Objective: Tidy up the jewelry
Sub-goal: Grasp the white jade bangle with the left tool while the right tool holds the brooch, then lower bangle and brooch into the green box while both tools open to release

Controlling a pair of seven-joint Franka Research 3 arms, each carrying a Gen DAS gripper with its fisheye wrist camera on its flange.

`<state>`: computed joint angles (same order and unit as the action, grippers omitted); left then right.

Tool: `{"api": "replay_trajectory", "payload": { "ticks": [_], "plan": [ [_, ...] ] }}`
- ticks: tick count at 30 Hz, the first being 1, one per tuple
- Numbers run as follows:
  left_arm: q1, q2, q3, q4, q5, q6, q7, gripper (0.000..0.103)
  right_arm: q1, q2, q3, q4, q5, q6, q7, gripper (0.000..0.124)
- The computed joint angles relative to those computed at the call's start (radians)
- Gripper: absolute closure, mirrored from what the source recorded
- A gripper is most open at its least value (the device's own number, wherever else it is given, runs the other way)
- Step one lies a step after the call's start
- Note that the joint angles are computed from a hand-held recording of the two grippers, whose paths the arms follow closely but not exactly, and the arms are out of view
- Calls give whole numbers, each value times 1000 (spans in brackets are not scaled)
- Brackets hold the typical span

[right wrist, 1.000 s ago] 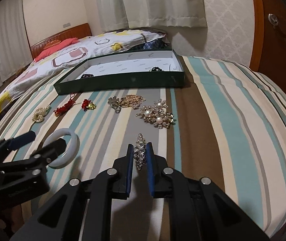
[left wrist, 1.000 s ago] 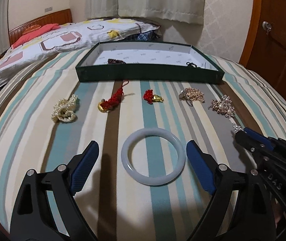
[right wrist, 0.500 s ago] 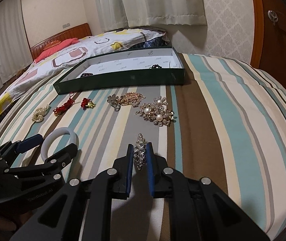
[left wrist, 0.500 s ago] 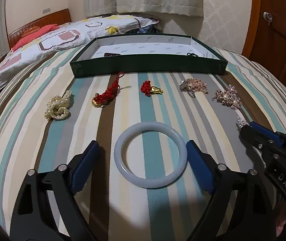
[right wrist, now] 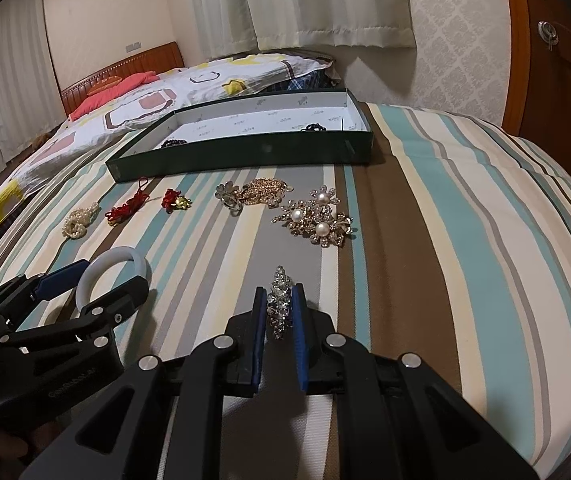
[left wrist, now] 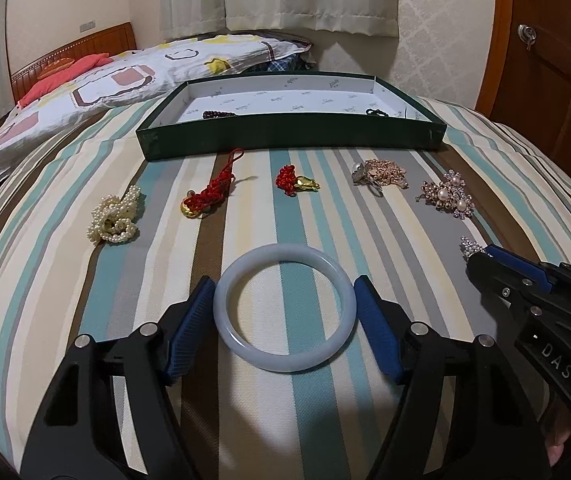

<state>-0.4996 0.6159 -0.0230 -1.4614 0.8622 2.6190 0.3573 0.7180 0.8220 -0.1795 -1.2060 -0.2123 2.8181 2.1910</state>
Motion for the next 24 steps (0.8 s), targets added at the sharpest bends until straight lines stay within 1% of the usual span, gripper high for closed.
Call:
{"api": "replay_trajectory", "payload": {
  "ticks": [6,16,20,24],
  "plan": [
    [-5,-16,8,-16,18,1,-24,34,3,9,-2,14,-3,-5,-3,110],
    [-5,-56,18,-40,92,7,-85,34,9,6,-10,30,-14,-2,-4,110],
    [5,-68,19,-29,123,10,-102,34,-2,22,-1,84,-11,-12,-22,110],
    [21,-60,14,11,123,12,-93,34,-20,74,3,202,-4,-43,-43,110]
  ]
}}
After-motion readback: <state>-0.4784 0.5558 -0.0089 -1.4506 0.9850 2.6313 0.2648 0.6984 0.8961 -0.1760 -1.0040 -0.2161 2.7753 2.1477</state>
